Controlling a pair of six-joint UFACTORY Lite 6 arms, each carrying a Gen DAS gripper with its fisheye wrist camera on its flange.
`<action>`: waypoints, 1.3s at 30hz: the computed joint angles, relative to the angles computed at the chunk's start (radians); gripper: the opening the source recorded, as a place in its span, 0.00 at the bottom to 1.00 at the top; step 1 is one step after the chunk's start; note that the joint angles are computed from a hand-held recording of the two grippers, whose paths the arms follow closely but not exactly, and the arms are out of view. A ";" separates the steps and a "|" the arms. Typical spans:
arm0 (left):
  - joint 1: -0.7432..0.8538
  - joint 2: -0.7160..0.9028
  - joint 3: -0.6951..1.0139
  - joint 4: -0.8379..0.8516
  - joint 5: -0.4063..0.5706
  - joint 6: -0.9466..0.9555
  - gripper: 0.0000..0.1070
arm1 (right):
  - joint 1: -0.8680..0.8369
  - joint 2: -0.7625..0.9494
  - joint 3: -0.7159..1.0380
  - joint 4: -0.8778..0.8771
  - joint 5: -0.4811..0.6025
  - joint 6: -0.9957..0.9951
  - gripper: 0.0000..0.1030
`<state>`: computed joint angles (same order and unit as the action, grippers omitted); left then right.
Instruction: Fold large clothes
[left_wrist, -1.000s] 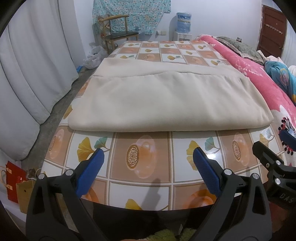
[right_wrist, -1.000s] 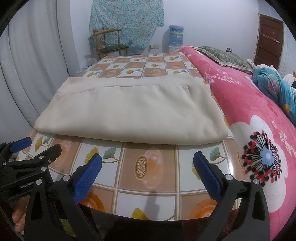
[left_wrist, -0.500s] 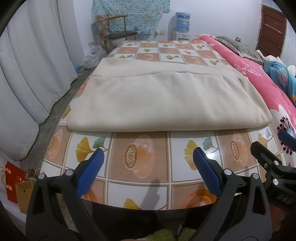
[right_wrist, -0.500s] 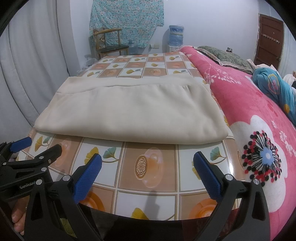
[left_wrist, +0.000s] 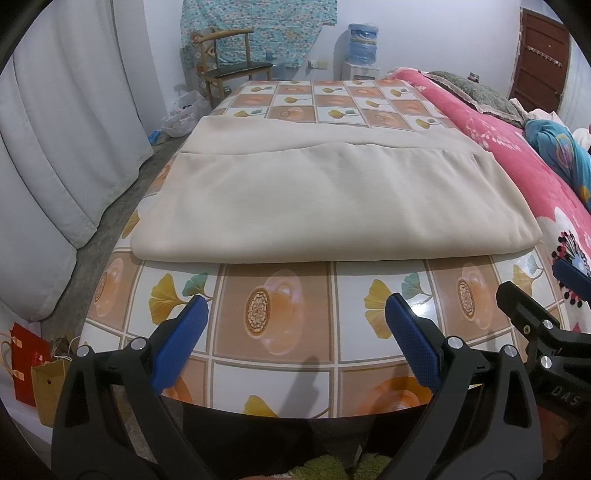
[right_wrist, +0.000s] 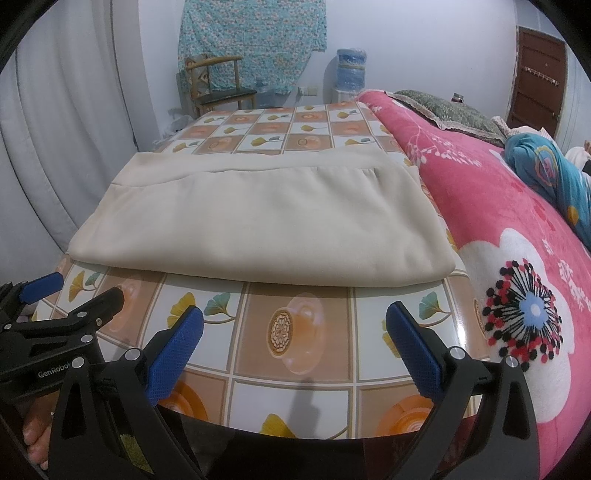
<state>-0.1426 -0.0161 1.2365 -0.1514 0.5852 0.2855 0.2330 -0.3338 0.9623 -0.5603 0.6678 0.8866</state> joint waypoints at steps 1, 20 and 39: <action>0.001 0.001 0.001 -0.003 0.001 0.003 0.87 | 0.000 0.001 0.000 -0.001 0.000 0.001 0.94; 0.000 0.001 0.005 -0.003 0.006 0.002 0.87 | 0.002 0.005 0.006 0.000 0.003 0.002 0.94; 0.007 0.006 0.012 -0.012 0.010 0.015 0.87 | 0.001 -0.007 -0.019 -0.001 -0.004 0.003 0.94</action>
<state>-0.1353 -0.0100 1.2484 -0.1637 0.5955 0.3004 0.2343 -0.3408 0.9437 -0.5618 0.6639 0.8900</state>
